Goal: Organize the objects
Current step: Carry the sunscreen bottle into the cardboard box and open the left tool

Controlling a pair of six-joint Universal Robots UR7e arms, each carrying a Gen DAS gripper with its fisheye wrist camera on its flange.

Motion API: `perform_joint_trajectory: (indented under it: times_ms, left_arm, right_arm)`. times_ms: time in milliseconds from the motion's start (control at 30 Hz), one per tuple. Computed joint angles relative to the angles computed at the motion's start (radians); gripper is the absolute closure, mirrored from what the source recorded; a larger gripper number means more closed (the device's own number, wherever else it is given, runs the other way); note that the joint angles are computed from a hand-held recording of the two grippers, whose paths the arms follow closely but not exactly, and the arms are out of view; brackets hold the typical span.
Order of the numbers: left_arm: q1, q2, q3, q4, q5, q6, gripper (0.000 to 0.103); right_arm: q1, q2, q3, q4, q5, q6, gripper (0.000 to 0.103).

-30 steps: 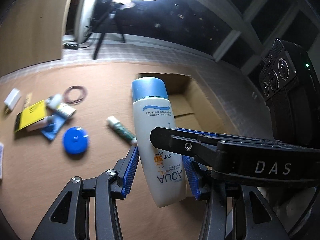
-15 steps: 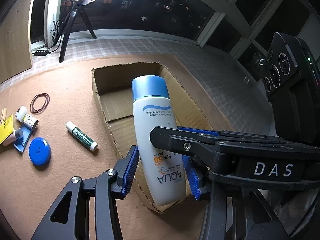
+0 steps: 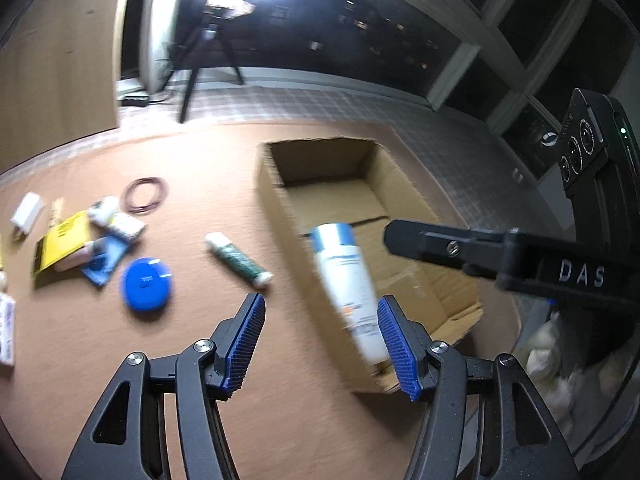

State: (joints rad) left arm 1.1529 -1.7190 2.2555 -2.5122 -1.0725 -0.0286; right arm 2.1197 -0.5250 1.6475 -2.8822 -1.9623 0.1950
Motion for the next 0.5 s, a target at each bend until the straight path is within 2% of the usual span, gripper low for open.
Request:
perform_joint_trajectory:
  times_ms: [267, 500]
  left_arm:
    - [0.098, -0.156, -0.009, 0.064, 0.071, 0.023, 0.041]
    - [0.223, -0.271, -0.036, 0.094, 0.106, 0.053, 0.040]
  right_arm:
    - [0.039, 0.129, -0.187, 0.116, 0.052, -0.044, 0.043]
    - [0.056, 0.299, -0.448, 0.289, 0.116, -0.059, 0.043]
